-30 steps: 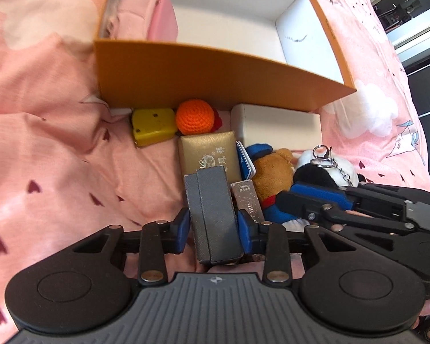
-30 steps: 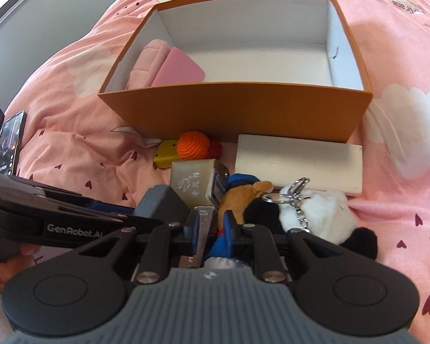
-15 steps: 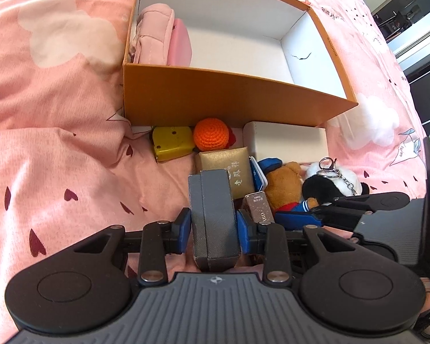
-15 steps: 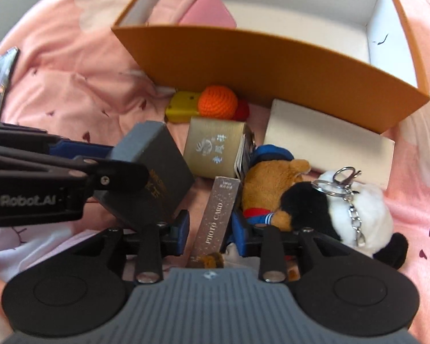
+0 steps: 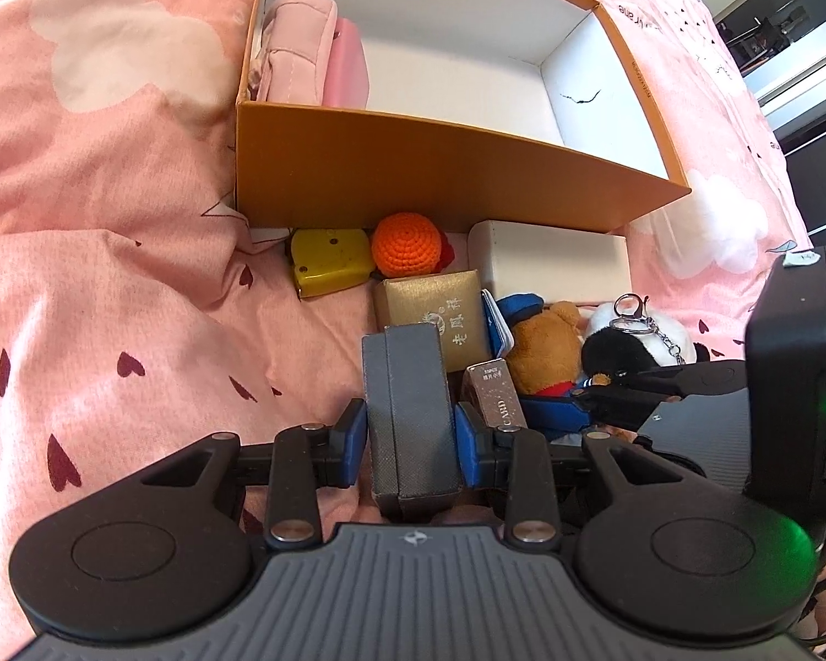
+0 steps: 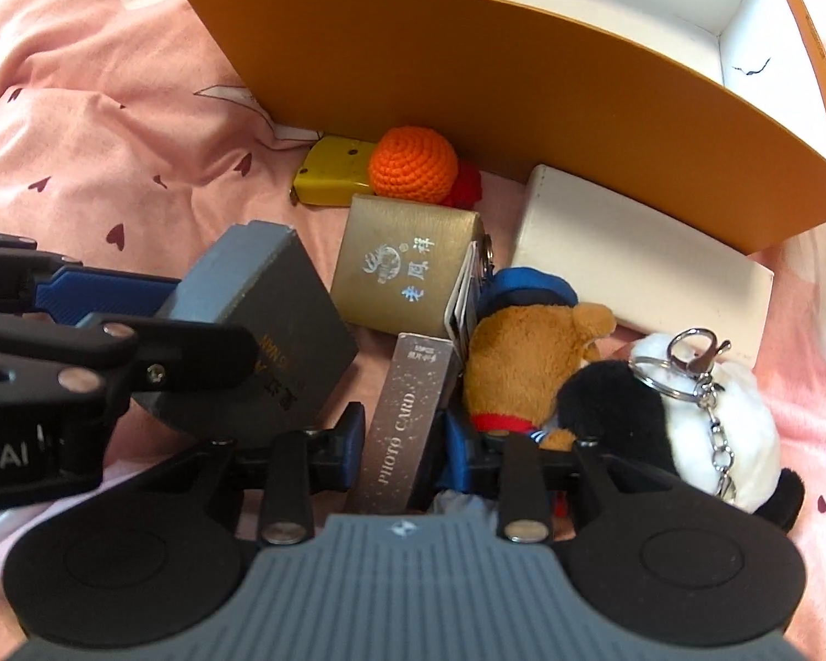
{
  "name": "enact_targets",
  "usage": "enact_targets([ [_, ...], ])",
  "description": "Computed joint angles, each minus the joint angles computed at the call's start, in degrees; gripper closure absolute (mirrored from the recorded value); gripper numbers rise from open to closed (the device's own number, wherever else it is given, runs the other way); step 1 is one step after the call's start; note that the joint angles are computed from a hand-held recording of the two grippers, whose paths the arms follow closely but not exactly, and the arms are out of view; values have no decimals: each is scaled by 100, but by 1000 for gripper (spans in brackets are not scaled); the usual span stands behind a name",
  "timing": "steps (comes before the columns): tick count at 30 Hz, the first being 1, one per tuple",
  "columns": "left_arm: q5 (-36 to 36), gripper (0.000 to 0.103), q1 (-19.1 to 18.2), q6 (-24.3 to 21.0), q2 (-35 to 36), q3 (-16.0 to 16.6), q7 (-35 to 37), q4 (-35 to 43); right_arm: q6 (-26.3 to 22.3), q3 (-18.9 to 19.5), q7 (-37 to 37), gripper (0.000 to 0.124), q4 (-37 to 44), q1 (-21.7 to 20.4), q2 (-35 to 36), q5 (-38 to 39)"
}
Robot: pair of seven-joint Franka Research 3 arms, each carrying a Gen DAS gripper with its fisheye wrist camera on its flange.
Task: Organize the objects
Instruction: 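Grasp the dark grey case with the left tool while the right tool grasps the PHOTO CARD box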
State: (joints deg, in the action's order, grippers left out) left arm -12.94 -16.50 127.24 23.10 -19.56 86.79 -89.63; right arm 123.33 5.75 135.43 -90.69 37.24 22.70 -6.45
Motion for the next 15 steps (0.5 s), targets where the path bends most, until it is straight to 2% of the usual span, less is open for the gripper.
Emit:
enact_targets([
  [4, -76, 65, 34, 121, -62, -42, 157, -68, 234, -12, 163, 95, -252, 18, -221, -71],
  [7, -188, 65, 74, 302, -152, -73, 325, -162, 617, 48, 146, 99, -582, -79, -494, 57],
  [12, -401, 66, 120, 775, -386, -123, 655, -380, 1098, 116, 178, 99, -992, -198, -836, 191],
  [15, -570, 66, 147, 1059, -531, -153, 857, -487, 1345, 93, 396, 99, -1201, -201, -1045, -26],
])
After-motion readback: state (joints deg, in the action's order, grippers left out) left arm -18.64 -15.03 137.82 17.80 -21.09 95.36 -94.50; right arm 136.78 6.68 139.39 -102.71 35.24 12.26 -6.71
